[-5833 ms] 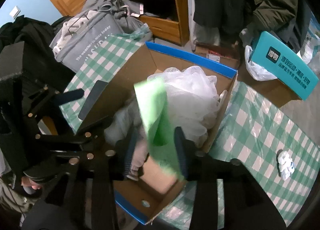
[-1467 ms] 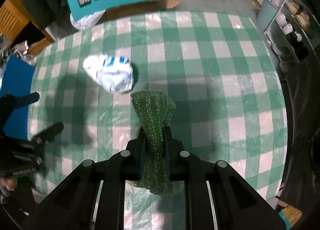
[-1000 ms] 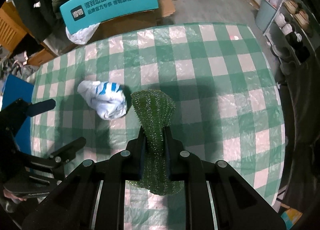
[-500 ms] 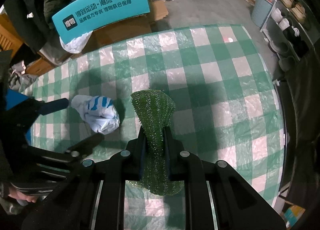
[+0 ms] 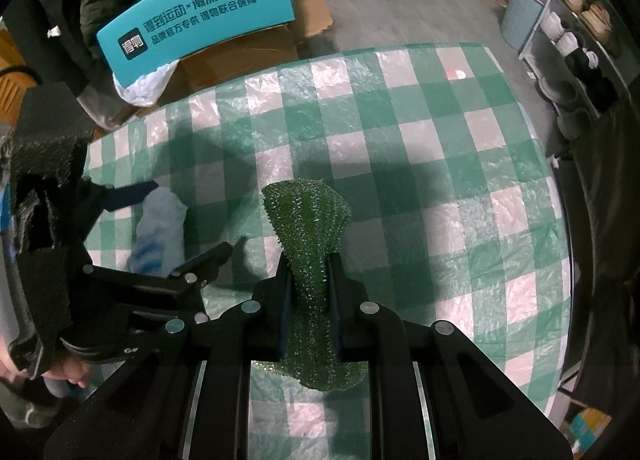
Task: Organize soft objects
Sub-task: 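Grasp the white-and-blue sock with left tool while right tool holds the green scrubber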
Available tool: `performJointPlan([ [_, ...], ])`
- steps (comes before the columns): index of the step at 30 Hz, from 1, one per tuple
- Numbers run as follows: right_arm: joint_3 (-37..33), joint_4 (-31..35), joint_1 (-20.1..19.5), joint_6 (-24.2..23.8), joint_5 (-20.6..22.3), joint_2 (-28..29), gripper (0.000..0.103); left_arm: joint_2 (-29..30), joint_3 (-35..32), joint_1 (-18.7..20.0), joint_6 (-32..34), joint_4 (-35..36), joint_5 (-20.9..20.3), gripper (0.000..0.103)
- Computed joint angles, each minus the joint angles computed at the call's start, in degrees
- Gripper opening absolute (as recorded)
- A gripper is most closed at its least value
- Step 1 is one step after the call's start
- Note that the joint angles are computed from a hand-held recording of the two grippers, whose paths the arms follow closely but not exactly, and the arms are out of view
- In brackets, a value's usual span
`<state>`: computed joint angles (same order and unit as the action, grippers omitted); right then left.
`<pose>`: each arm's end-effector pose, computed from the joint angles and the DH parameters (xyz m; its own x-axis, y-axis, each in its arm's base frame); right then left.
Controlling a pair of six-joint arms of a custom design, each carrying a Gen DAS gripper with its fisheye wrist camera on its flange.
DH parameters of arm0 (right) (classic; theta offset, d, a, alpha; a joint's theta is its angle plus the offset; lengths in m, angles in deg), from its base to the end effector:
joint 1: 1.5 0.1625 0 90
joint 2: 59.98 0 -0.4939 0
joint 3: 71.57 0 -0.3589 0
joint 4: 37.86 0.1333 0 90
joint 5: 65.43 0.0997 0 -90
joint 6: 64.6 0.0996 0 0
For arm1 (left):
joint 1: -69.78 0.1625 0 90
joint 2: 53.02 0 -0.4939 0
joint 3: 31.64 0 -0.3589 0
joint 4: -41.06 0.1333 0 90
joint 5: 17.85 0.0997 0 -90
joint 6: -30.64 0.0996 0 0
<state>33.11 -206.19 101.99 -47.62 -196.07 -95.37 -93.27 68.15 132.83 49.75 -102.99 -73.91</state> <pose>0.2158 -0.6063 0.0539 -0.7958 0.2063 0.5693 0.0021 0.9411 -0.3381 -0.1263 -0.6652 0.0805 -0.5282 0.6908 -0.4938 0.6605 0.6997 0.2723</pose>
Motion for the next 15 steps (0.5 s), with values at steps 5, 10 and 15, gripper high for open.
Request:
performJointPlan([
  [5,-0.28,0.38,0.05,-0.16,0.07,0.23,0.014,-1.36,0.93,0.33,-2.26,-0.23,-0.37,0.078],
  [10,-0.91,0.9,0.39,-0.4,0.16,0.7,0.014,-4.09,0.99,1.13,-7.69,1.69,-3.61,0.087],
  [15,-1.23,0.89,0.87,-0.66,0.11,0.85,0.014,-4.32,1.3,1.05,-10.43,4.16,-1.95,0.087],
])
